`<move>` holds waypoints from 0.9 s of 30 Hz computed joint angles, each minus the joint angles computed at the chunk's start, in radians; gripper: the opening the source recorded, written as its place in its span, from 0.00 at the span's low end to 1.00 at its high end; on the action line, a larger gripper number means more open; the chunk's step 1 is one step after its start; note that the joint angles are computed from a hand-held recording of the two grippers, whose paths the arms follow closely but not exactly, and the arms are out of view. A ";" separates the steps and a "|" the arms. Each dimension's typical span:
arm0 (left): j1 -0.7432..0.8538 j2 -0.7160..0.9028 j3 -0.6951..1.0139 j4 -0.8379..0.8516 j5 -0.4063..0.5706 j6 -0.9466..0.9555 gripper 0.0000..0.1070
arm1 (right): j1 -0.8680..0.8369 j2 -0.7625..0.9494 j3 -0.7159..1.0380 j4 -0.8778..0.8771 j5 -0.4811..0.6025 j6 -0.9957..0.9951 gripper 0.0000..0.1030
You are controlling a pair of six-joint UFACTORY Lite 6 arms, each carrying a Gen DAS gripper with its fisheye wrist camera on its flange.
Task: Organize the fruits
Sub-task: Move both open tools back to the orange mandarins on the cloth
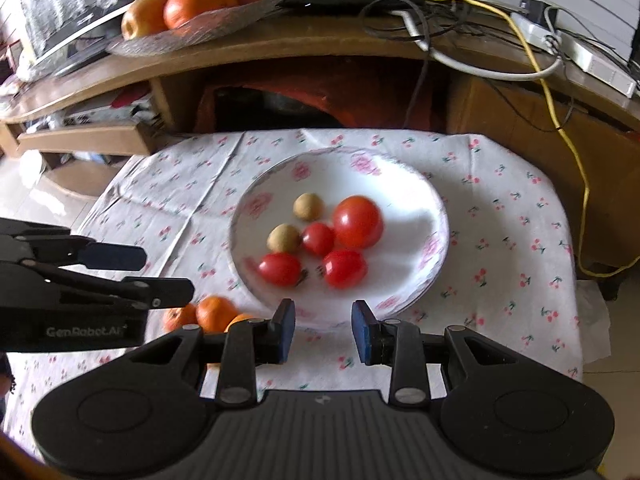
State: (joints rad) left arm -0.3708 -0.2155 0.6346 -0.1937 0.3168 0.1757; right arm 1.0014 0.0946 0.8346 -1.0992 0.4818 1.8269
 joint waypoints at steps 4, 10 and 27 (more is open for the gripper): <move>0.024 -0.035 -0.023 -0.060 0.023 0.069 0.57 | 0.042 0.005 -0.001 0.010 0.006 0.026 0.29; 0.056 -0.066 -0.048 -0.140 0.035 0.165 0.59 | 0.078 0.007 -0.019 0.021 -0.002 0.064 0.29; 0.136 -0.038 -0.058 -0.312 0.054 0.365 0.61 | 0.022 0.080 -0.023 -0.084 -0.156 0.190 0.29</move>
State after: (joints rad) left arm -0.2351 -0.2530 0.5768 -0.5054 0.3711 0.5404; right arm 1.0230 0.1742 0.8120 -1.1835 0.3254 2.0168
